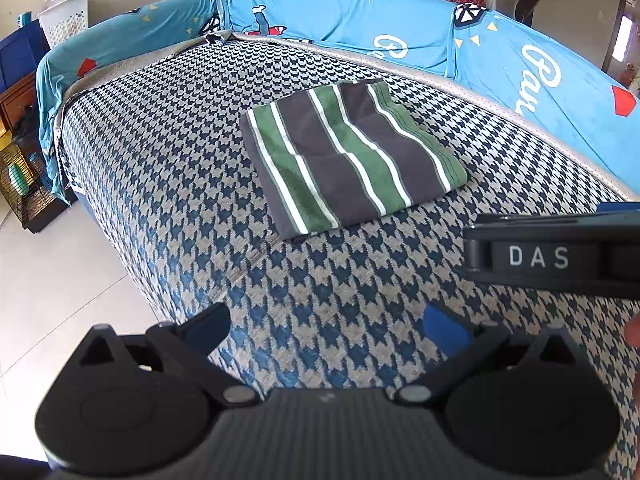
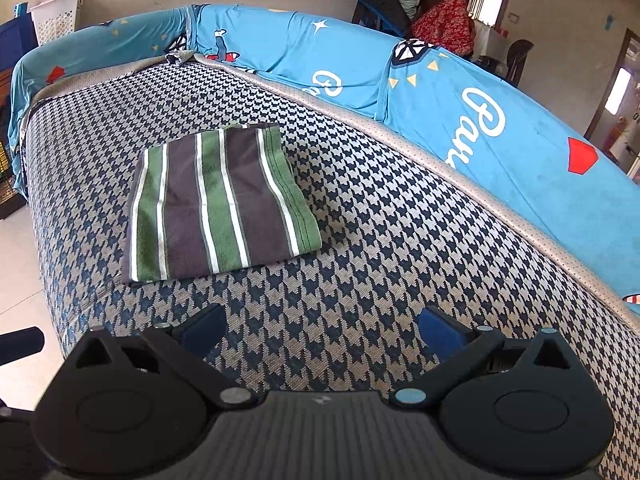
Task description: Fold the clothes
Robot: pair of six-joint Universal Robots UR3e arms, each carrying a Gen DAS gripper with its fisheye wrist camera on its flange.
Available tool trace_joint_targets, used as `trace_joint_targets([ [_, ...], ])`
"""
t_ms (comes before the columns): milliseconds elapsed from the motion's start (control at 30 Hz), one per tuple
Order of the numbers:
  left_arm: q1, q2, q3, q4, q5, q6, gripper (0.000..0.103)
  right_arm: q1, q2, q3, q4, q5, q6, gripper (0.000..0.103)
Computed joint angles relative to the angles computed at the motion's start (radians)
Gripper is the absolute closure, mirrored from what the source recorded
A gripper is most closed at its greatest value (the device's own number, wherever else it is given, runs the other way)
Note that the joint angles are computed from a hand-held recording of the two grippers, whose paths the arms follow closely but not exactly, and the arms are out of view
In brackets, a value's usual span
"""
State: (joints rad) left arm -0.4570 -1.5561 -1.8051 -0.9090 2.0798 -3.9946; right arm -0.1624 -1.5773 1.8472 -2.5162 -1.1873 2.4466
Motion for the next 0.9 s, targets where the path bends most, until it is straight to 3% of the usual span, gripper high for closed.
trace_joint_targets([
  [900, 0.031, 0.005, -0.044, 0.049, -0.033, 0.032, 0.0, -0.004, 0.02, -0.008, 0.017, -0.013, -0.025, 0.0],
])
